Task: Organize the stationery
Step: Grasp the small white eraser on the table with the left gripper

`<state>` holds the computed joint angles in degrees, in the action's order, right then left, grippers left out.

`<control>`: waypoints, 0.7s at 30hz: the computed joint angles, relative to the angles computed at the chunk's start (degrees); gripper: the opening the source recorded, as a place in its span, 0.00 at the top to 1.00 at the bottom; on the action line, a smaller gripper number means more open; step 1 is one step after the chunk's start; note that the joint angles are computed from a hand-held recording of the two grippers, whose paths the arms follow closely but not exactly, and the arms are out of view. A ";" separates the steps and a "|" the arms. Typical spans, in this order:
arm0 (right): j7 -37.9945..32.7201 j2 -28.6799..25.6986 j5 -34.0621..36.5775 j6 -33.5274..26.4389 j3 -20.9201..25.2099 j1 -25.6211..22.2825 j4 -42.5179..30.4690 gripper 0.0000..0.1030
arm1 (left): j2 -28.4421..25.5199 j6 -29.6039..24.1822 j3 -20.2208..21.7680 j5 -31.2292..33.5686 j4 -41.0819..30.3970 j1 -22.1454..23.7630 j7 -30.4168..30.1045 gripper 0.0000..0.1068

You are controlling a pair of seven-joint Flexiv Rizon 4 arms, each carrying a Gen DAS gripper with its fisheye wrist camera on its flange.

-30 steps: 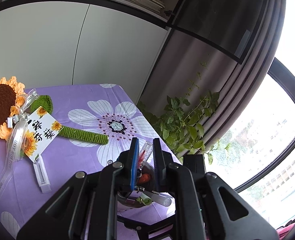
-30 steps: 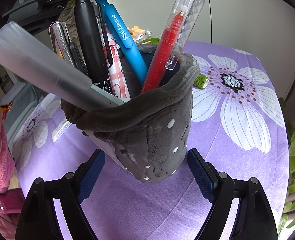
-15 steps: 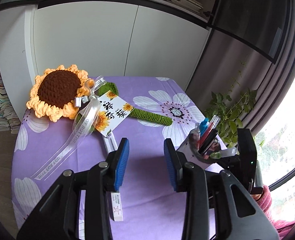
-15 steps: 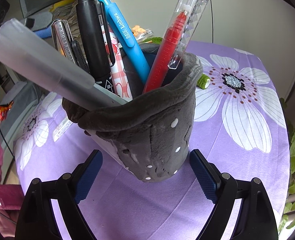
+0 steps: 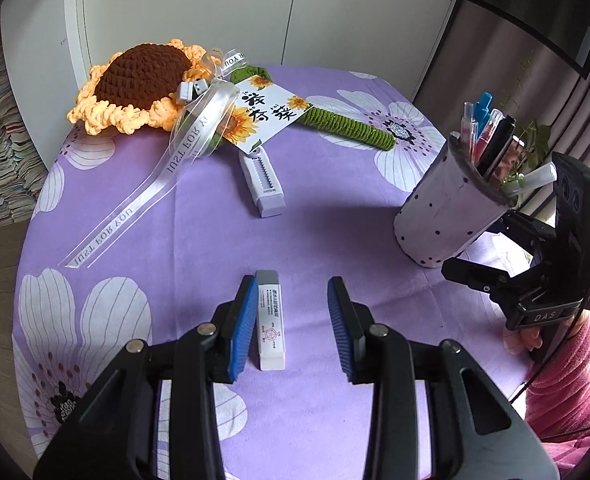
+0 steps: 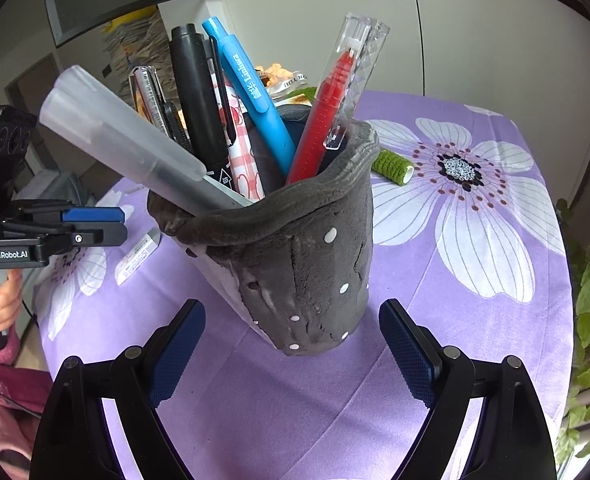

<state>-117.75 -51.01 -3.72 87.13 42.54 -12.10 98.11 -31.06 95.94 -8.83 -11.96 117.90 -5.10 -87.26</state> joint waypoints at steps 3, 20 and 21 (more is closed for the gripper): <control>-0.04 -0.03 -0.22 0.07 0.00 0.19 0.00 0.13 | -0.45 -0.17 -0.62 0.00 -0.14 0.39 0.10 0.68; -3.16 1.03 4.68 -3.46 -1.90 3.51 -2.59 0.30 | -2.41 -1.79 -1.30 -0.57 -0.34 1.56 0.07 0.68; -3.57 0.90 4.86 -3.63 -1.73 3.29 -2.64 0.30 | -2.56 -1.62 -0.73 -0.55 -0.51 1.00 -0.06 0.68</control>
<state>-121.32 -50.11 1.15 83.50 40.82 -8.81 95.47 -33.62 94.32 -9.56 -12.50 117.39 -4.09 -87.33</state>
